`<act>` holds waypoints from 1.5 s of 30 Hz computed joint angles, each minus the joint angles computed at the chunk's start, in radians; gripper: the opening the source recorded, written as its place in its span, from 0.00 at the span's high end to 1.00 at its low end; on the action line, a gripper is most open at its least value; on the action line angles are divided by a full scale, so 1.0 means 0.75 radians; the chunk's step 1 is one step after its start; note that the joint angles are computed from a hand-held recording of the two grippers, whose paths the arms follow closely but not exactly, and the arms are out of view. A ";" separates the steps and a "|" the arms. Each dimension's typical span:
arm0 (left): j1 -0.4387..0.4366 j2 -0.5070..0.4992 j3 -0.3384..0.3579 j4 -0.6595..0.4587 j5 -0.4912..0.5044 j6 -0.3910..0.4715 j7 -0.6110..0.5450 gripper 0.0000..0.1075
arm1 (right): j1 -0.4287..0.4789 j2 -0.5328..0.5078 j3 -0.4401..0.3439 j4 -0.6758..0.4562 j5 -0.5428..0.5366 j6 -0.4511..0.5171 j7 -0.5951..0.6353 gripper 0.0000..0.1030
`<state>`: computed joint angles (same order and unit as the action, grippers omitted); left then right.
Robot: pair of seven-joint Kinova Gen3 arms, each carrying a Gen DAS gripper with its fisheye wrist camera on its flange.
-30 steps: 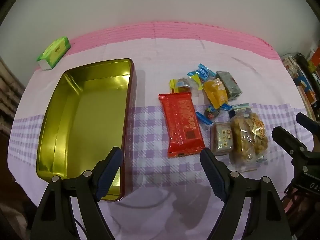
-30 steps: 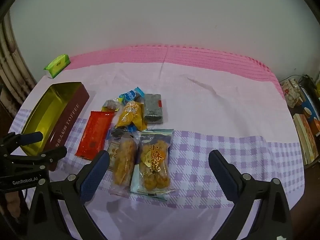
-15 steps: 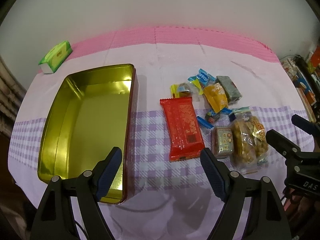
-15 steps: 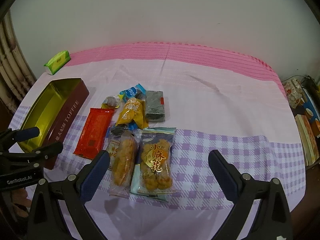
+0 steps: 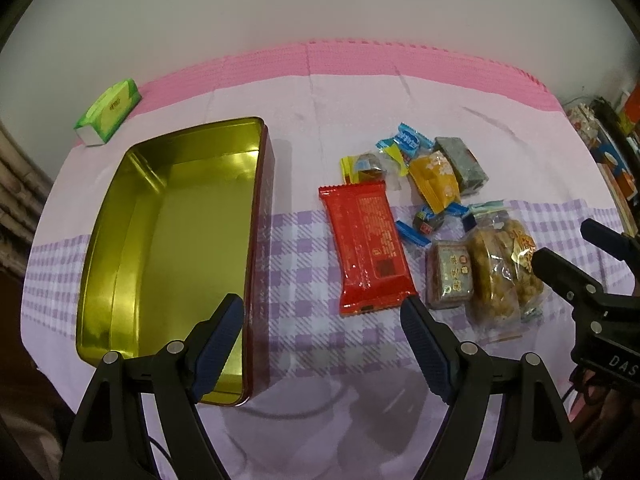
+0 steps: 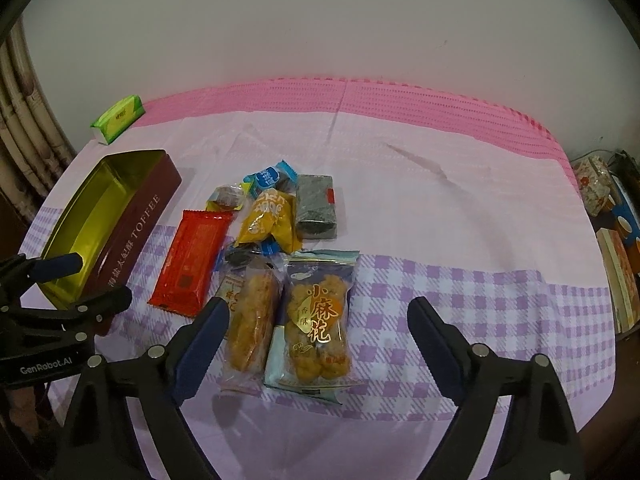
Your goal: Organize snacks
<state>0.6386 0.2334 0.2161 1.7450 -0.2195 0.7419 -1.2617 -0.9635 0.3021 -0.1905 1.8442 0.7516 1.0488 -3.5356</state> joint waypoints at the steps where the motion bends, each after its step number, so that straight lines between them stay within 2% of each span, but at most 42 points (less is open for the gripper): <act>1: 0.002 0.004 -0.001 -0.004 -0.003 0.006 0.002 0.25 | 0.000 0.001 -0.001 -0.001 -0.002 0.001 0.002 0.15; 10: 0.004 0.015 -0.004 -0.017 0.003 0.018 0.002 0.25 | 0.002 0.004 0.001 0.009 -0.005 -0.022 -0.005 0.24; 17: 0.005 0.021 -0.007 -0.023 0.003 0.022 0.005 0.25 | 0.001 0.007 0.004 0.008 -0.010 -0.031 0.002 0.26; 31: -0.008 0.010 -0.013 -0.016 -0.002 0.007 0.025 0.25 | 0.020 0.006 0.007 0.012 -0.052 -0.071 0.061 0.42; 33: -0.013 0.010 -0.011 -0.017 0.004 0.005 0.021 0.25 | 0.025 0.004 0.008 0.020 -0.062 -0.082 0.066 0.42; 37: -0.022 0.008 -0.007 -0.015 0.017 0.001 0.007 0.25 | 0.046 0.007 0.011 0.028 -0.087 -0.120 0.097 0.50; 45: -0.018 0.022 -0.013 -0.027 0.008 0.000 0.013 0.26 | 0.079 0.032 0.033 0.033 -0.145 -0.197 0.174 0.57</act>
<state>0.6254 0.2498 0.2060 1.7244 -0.2134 0.7417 -1.2519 -0.9041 0.3261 -0.1654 1.8693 0.6430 0.9011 -3.4049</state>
